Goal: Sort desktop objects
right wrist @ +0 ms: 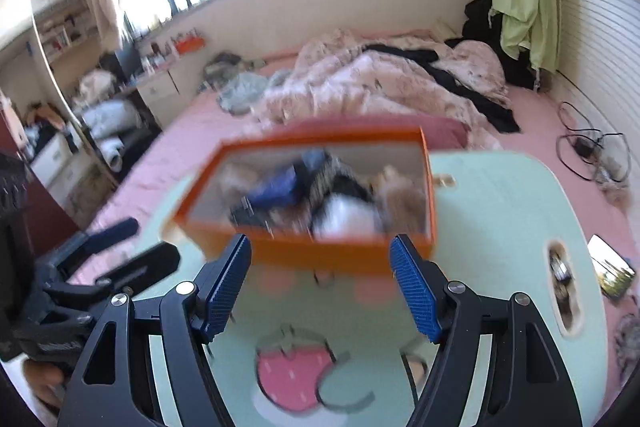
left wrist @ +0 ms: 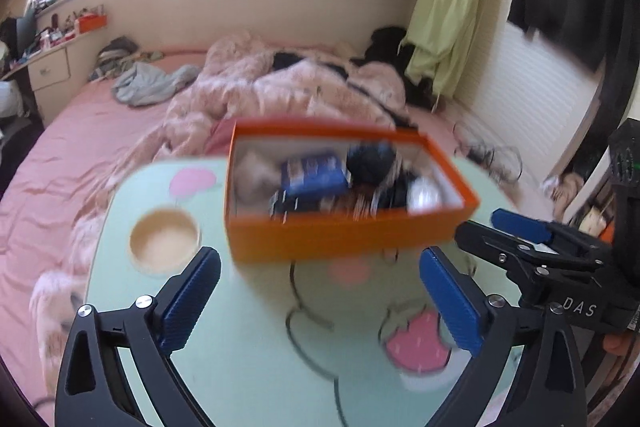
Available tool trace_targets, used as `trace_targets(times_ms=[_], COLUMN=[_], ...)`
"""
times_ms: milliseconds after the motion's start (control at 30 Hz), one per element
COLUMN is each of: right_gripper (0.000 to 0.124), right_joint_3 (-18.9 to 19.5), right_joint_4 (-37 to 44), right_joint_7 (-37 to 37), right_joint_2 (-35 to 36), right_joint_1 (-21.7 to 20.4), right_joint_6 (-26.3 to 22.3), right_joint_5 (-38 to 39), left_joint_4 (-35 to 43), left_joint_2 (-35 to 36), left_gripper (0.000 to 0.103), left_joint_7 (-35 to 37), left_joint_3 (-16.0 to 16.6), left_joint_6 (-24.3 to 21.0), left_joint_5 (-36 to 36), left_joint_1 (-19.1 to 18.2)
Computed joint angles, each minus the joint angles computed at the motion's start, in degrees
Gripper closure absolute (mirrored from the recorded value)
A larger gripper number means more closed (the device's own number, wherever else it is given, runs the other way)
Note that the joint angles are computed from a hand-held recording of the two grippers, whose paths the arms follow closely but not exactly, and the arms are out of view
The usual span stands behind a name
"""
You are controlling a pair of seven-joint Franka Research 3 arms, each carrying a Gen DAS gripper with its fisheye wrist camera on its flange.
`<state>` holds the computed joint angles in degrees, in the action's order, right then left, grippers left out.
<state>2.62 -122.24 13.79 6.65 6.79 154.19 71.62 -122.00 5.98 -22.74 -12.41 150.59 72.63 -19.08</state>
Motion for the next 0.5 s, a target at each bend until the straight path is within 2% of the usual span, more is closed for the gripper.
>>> trace_targets(times_ms=[200,333,433,500], right_gripper=[0.052,0.052,0.052,0.052], right_joint_3=[-0.3,-0.3,-0.4,-0.4], right_joint_4=[-5.9,-8.3,-8.8,-8.8], right_joint_7=[2.2,2.3,3.8,5.8], right_joint_2=[-0.9,-1.2,-0.6,-0.4], right_joint_1=[0.7,0.6,0.6,0.4], right_joint_6=[4.4,5.8,6.4,6.2], right_joint_5=[-6.4,-7.3,-9.1,-10.8], left_joint_4=[-2.0,-1.6,-1.7,-0.4], left_joint_2=[2.1,3.5,4.3,5.4], left_gripper=[0.003,0.003,0.002,0.001], left_joint_7=[0.1,0.4,-0.6,1.4], left_joint_3=[-0.9,-1.1,-0.8,-1.1], left_joint_6=[-0.4,-5.8,-5.5,-9.8], left_joint_5=[-6.1,-8.2,-8.2,-9.1], left_joint_1=[-1.4,-3.6,-4.3,-5.5])
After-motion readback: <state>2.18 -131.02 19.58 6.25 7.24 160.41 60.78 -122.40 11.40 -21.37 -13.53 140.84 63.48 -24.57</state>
